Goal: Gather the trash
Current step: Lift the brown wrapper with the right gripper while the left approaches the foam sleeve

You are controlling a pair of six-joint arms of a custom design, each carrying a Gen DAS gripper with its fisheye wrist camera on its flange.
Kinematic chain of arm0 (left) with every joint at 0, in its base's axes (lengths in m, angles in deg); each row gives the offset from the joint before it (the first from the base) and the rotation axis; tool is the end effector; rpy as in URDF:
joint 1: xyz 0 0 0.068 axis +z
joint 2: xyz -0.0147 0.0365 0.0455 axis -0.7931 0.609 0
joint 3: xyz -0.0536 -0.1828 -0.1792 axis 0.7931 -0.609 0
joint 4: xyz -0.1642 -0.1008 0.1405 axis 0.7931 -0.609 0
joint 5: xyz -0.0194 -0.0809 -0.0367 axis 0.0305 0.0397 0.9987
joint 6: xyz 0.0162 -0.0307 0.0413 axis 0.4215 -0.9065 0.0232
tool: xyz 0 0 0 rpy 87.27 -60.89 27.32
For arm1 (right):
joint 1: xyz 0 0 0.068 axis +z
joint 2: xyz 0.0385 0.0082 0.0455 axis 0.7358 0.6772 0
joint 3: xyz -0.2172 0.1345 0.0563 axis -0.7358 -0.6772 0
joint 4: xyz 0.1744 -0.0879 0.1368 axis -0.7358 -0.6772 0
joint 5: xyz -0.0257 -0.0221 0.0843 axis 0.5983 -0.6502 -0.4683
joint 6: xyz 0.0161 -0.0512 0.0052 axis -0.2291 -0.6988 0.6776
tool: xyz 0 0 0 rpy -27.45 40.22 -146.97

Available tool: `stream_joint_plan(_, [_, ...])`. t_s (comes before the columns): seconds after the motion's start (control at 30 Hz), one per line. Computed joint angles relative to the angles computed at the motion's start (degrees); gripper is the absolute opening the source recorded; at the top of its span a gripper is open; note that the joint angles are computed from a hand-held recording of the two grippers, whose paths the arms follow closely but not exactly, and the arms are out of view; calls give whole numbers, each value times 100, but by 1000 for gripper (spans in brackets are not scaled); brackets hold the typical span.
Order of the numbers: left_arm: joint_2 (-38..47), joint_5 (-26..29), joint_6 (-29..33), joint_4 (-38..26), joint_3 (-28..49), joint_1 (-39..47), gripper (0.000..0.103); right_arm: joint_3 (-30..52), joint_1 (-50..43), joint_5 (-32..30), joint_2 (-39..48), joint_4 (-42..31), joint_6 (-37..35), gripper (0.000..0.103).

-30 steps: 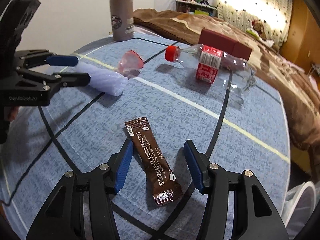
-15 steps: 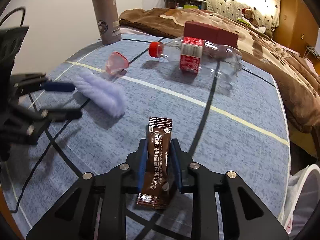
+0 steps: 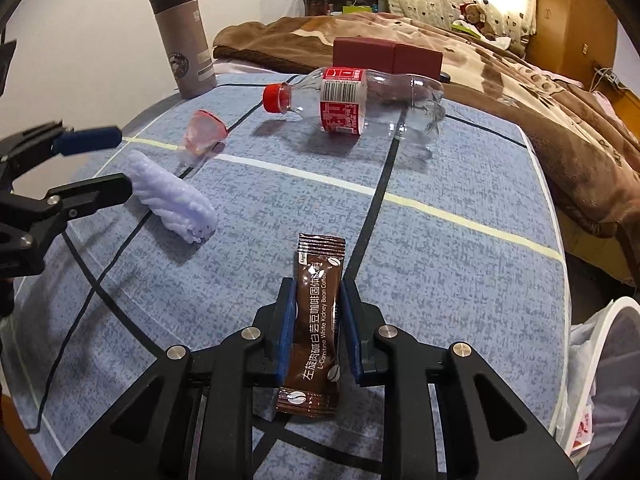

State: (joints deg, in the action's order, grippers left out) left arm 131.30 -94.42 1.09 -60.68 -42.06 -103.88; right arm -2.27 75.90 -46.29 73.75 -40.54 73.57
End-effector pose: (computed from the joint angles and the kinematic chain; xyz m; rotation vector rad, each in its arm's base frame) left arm 0.1736 -0.1870 0.1591 0.3333 2.3394 0.0942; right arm 0.2139 0.1209 0.1322 -0.7859 2.4153 0.3007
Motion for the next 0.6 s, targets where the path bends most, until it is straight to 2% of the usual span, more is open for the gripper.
stream_joint_plan(0.03, [55, 54, 142, 42, 28, 54, 67, 0, 13, 14, 16, 27, 6, 23])
stream_joint_plan(0.13, [228, 742, 531, 445, -23, 397, 67, -6, -17, -28, 22, 44, 1, 23])
stream_joint_plan(0.27, [595, 812, 765, 457, 50, 465, 67, -69, -105, -121, -57, 12, -55, 23])
stream_joint_plan(0.33, [503, 1077, 938, 560, -66, 504, 67, -74, -141, -174, -52, 22, -74, 23])
stream_joint_plan(0.53, [671, 962, 764, 200, 21, 329, 67, -114, -184, -234, -49, 96, -100, 23])
stream_joint_plan(0.6, [574, 1120, 687, 224, -15, 286, 67, -127, -201, -256, -50, 118, -98, 23])
